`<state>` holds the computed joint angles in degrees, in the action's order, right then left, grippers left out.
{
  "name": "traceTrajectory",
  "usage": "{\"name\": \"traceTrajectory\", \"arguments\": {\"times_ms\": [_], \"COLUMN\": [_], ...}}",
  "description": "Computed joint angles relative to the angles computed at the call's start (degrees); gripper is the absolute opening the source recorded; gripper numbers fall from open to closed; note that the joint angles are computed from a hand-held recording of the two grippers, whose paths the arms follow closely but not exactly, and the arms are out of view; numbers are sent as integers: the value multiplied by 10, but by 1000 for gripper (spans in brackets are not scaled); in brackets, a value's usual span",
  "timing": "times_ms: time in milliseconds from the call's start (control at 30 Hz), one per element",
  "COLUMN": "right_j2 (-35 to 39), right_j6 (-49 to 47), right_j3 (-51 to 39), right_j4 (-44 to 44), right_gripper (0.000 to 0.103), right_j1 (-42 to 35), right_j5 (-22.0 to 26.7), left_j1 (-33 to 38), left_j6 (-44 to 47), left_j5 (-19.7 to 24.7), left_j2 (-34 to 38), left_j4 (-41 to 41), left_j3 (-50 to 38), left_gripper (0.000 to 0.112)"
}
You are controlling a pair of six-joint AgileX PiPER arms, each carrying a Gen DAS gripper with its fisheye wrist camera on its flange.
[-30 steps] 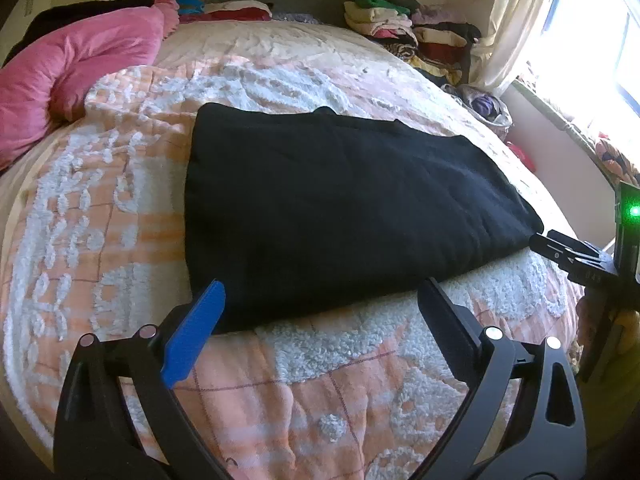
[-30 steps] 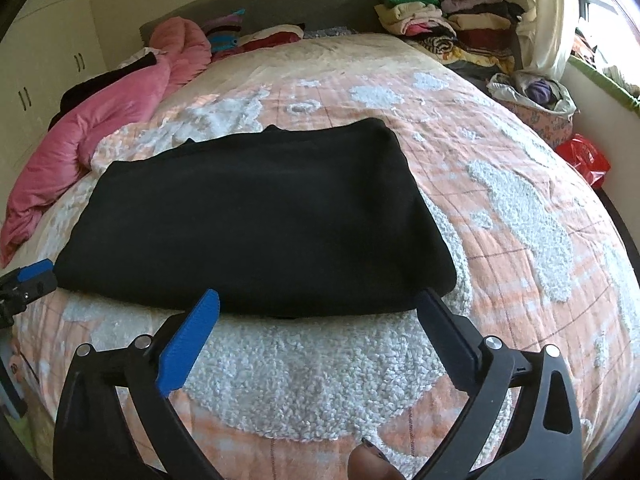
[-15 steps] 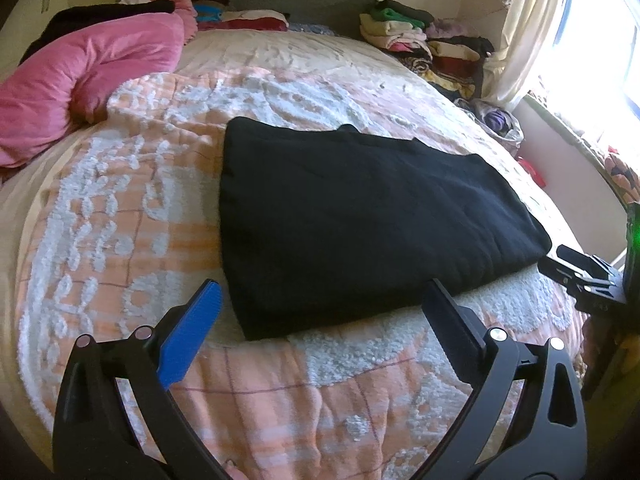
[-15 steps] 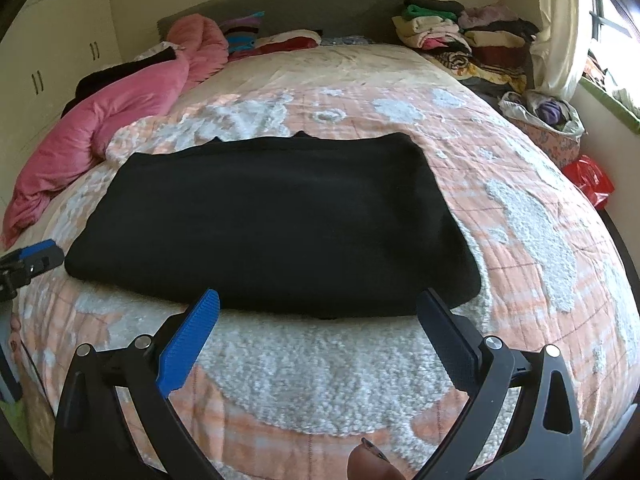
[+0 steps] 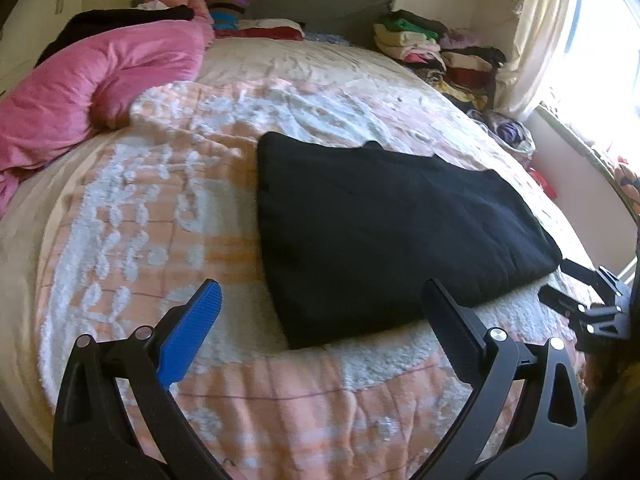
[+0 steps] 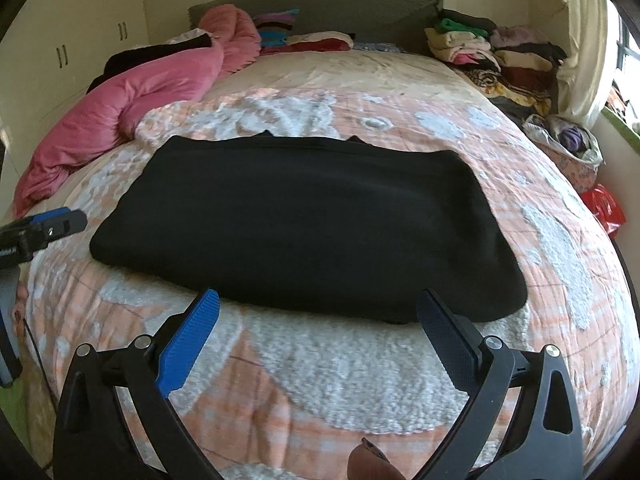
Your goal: Fold small clothes
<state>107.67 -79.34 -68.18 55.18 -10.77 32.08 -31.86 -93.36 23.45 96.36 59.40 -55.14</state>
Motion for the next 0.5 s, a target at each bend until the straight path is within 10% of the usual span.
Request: {"name": "traceTrajectory", "arguments": {"times_ms": [500], "right_j2": [-27], "right_j6": [-34], "right_j3": [39], "right_j4": [22], "right_gripper": [98], "right_j1": [66], "right_j5": [-36], "left_j1": [22], "left_j6": [-27], "left_j5": [14], "left_j2": [-20], "left_j4": [27], "left_j3": [13], "left_gripper": [93]}}
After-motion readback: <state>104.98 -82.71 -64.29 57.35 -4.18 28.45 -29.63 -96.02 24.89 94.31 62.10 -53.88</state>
